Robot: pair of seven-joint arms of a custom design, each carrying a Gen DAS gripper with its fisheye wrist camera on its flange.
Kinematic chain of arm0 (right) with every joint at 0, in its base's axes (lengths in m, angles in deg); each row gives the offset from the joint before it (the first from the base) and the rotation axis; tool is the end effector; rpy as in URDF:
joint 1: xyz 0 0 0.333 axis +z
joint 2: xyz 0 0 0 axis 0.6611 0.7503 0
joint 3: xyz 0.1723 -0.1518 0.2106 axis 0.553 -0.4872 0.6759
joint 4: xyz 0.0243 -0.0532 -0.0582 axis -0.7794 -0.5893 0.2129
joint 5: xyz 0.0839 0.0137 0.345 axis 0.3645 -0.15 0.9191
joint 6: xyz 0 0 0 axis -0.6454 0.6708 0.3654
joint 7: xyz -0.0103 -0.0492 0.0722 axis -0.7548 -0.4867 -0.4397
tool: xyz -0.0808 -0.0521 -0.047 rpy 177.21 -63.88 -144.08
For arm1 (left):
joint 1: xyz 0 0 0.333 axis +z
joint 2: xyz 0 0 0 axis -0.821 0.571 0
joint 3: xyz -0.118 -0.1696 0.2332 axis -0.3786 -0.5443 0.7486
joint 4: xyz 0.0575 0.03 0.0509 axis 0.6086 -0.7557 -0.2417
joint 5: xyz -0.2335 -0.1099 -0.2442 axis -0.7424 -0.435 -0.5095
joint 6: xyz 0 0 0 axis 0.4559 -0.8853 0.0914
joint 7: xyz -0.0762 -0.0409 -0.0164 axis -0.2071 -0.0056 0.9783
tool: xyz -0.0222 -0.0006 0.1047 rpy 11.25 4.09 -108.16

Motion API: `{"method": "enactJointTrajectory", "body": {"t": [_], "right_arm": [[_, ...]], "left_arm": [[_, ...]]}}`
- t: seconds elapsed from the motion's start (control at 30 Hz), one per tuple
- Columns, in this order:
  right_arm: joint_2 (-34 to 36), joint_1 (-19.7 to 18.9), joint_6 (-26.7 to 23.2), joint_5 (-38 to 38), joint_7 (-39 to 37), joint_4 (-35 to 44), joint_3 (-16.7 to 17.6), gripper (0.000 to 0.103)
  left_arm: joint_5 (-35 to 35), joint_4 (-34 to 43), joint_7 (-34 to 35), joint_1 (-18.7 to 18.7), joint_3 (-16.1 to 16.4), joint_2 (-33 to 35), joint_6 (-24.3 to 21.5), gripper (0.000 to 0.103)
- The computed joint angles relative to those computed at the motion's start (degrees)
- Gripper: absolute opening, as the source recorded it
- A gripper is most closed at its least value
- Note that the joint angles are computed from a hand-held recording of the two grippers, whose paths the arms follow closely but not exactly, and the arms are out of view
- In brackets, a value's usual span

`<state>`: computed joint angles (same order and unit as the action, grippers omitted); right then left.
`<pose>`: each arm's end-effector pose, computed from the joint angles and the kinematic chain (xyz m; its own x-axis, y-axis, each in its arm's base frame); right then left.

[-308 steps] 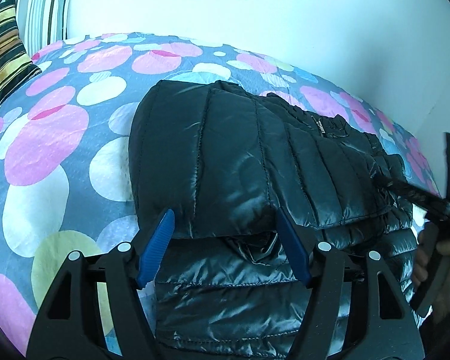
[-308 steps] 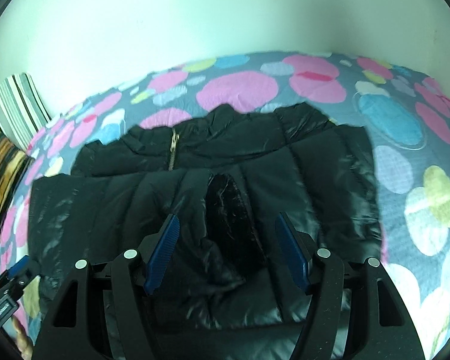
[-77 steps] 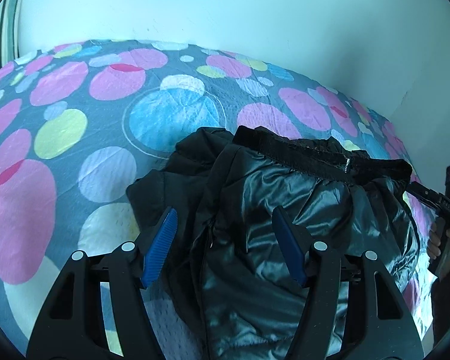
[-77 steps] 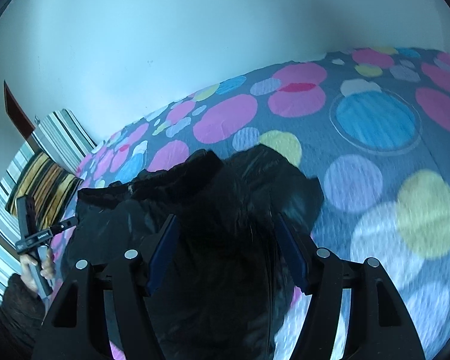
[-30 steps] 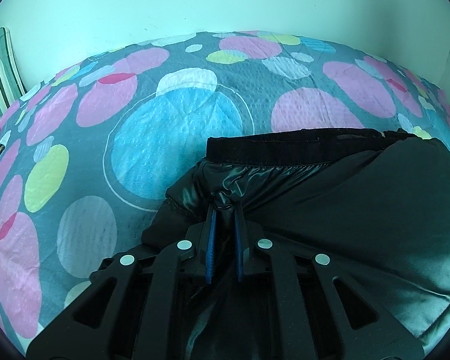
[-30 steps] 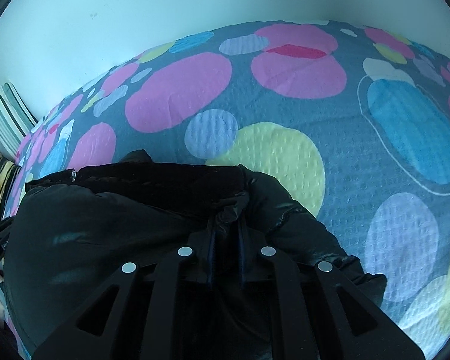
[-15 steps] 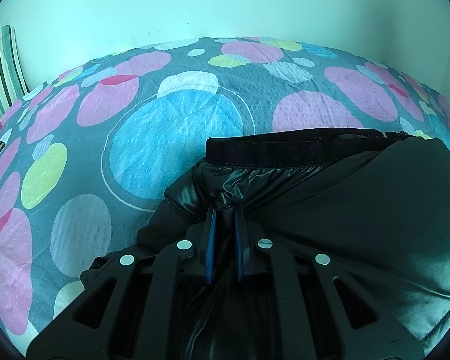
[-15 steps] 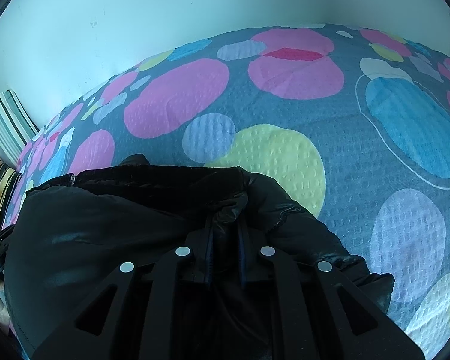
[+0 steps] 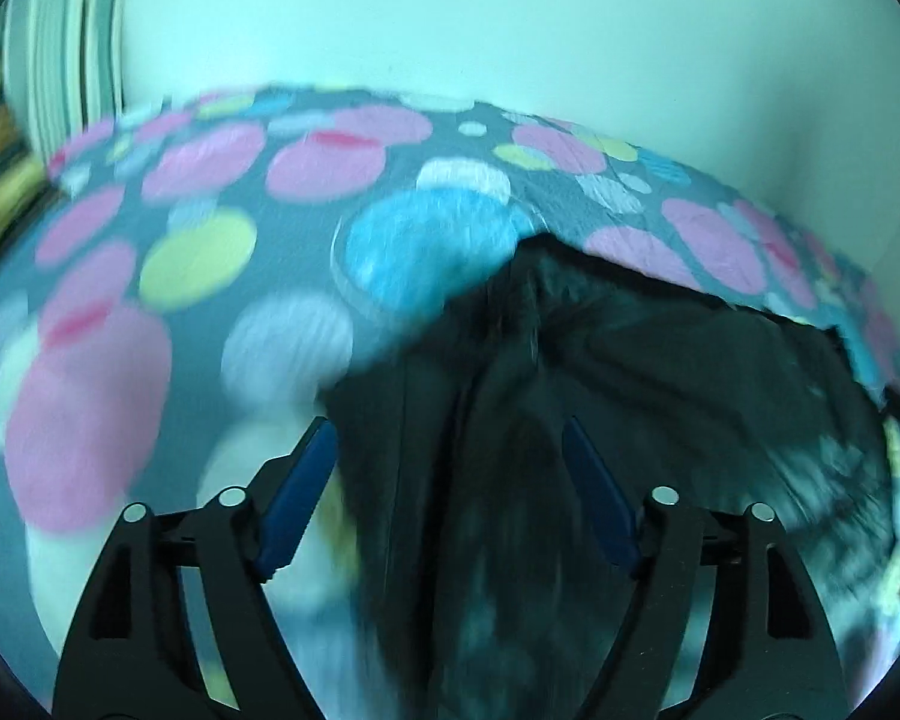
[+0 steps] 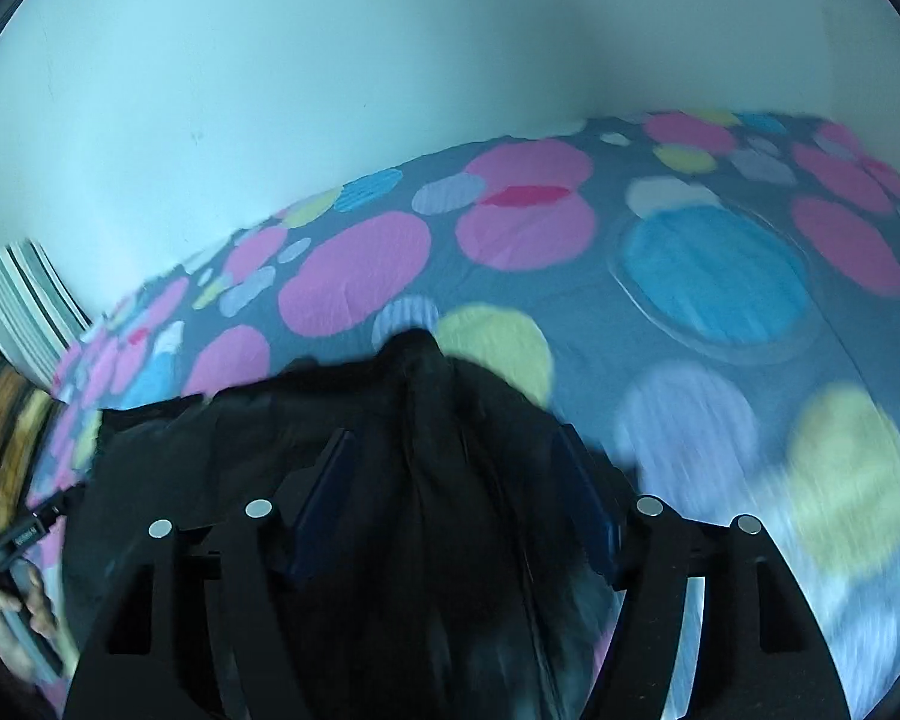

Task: Fold large clothes

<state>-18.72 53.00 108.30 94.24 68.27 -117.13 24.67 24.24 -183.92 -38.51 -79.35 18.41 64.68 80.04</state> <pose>0.6693 0.2033 0.4465 0.1699 -0.9394 -0.2978 -0.7864 0.0528 -0.6154 0.5727 -0.3077 0.3923 0.3220 -0.9329 0.1614 -0.7188 -0.3518 -0.5996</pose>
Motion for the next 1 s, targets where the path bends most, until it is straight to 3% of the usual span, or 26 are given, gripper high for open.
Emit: {"method": "enactJointTrajectory", "body": {"t": [0.13,0.27,0.37,0.5,0.6,0.63,0.67,0.7,0.8,0.9,1.0], "right_arm": [[-9.49,-3.85,2.09,7.48,-4.19,-14.39,3.67,0.067],[-15.30,-5.86,2.18,19.62,-9.79,-23.08,5.98,0.067],[-15.94,-4.63,1.01,23.74,-10.77,-24.68,4.86,0.067],[-14.90,-3.22,-0.59,29.19,-12.01,-23.87,3.78,0.069],[-13.63,-2.77,-1.48,32.09,-12.52,-23.04,3.35,0.070],[-13.47,-2.88,-1.52,33.50,-13.38,-23.05,3.46,0.070],[-13.40,-2.77,-1.24,34.38,-14.23,-23.10,3.46,0.069],[-13.81,-2.41,-1.00,34.37,-14.43,-23.50,3.21,0.065],[-13.93,-1.87,-0.52,36.15,-15.76,-23.63,3.29,0.048],[-14.48,-1.75,0.63,39.60,-18.39,-24.12,3.79,0.035],[-15.76,-1.36,1.79,42.87,-21.47,-25.01,4.00,0.026]], "left_arm": [[3.80,-9.45,-9.21,-1.43,0.21,-5.50,5.38,0.082],[7.05,-13.64,-15.11,-0.94,-1.14,-7.50,9.03,0.088],[6.40,-14.13,-16.91,-0.50,-1.99,-7.07,9.49,0.091],[7.70,-16.85,-24.99,-0.14,-0.15,-6.57,19.85,0.091],[8.59,-16.82,-26.88,-1.27,2.03,-5.50,23.65,0.091],[8.59,-16.72,-26.69,-1.55,2.65,-5.13,24.70,0.088],[9.06,-16.43,-26.65,-1.85,3.59,-4.34,27.17,0.074],[8.88,-16.20,-26.55,-2.47,4.55,-3.80,28.83,0.069],[7.88,-15.67,-25.17,-5.31,7.19,-3.64,28.69,0.056],[9.78,-15.77,-26.03,-8.52,9.95,-4.81,27.28,0.031],[14.18,-15.74,-29.17,-9.18,10.04,-6.25,25.48,0.023]]}}
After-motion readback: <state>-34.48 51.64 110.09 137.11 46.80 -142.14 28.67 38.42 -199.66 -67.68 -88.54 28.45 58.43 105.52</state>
